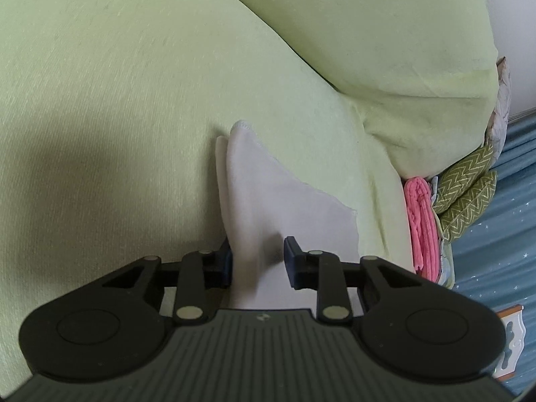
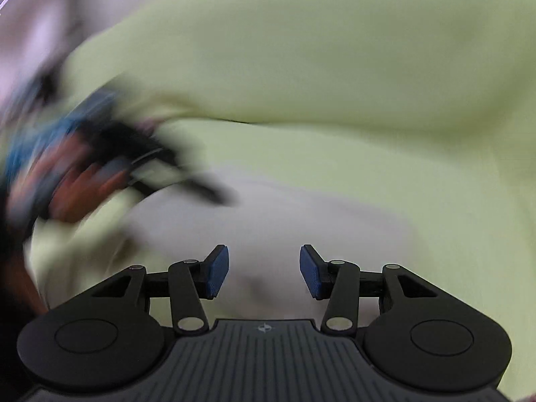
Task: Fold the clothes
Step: 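Grasp the folded tank top edge with the right gripper while the left gripper grasps it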
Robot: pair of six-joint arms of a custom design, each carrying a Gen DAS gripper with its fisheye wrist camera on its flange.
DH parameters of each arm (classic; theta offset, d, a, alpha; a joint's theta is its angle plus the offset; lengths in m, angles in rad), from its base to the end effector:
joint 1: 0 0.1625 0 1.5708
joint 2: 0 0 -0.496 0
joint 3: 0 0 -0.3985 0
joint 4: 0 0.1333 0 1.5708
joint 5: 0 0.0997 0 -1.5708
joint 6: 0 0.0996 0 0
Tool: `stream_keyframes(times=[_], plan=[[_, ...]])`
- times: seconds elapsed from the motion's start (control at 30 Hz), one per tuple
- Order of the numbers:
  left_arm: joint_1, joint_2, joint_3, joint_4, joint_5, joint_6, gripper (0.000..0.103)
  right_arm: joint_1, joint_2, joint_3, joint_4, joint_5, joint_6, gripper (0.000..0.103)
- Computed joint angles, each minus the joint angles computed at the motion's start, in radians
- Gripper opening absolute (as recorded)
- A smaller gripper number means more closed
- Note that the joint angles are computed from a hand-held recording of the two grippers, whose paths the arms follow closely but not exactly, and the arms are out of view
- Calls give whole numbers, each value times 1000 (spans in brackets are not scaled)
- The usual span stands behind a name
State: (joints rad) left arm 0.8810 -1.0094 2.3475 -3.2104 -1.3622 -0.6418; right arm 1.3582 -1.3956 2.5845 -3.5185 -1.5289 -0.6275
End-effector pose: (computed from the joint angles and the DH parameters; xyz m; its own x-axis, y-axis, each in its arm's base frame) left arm -0.1868 -0.4683 0.1312 -0.9996 0.0198 0.0194 0.0116 0.9343 -0.3562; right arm 0.0551 -0.3963 0.2775 -0.8854 -0.2686 0.3794 -0.4530 0.6814 -0.5748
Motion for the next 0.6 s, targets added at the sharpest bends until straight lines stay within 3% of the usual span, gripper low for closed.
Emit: stream_keyframes(times=[0.1, 0.2, 0.3, 0.37, 0.43, 0.53, 0.6], plan=[[-4, -3, 0, 2, 7, -6, 23, -144, -99, -65, 245, 90, 186, 49], [-11, 10, -4, -3, 19, -14, 20, -241, -114, -185, 516, 208, 225, 49], [-18, 20, -7, -14, 20, -25, 20, -264, -99, -243, 653, 271, 251, 49], [-14, 29, -12, -21, 17, -25, 20, -258, -68, -269, 663, 281, 268, 44], [-11, 36, -16, -29, 15, -24, 20, -242, -47, -283, 660, 277, 287, 32], [-6, 52, -23, -43, 11, -16, 20, -227, -32, -313, 693, 288, 290, 31], [-2, 58, -25, -50, 6, -10, 20, -237, -25, -347, 743, 300, 245, 32]])
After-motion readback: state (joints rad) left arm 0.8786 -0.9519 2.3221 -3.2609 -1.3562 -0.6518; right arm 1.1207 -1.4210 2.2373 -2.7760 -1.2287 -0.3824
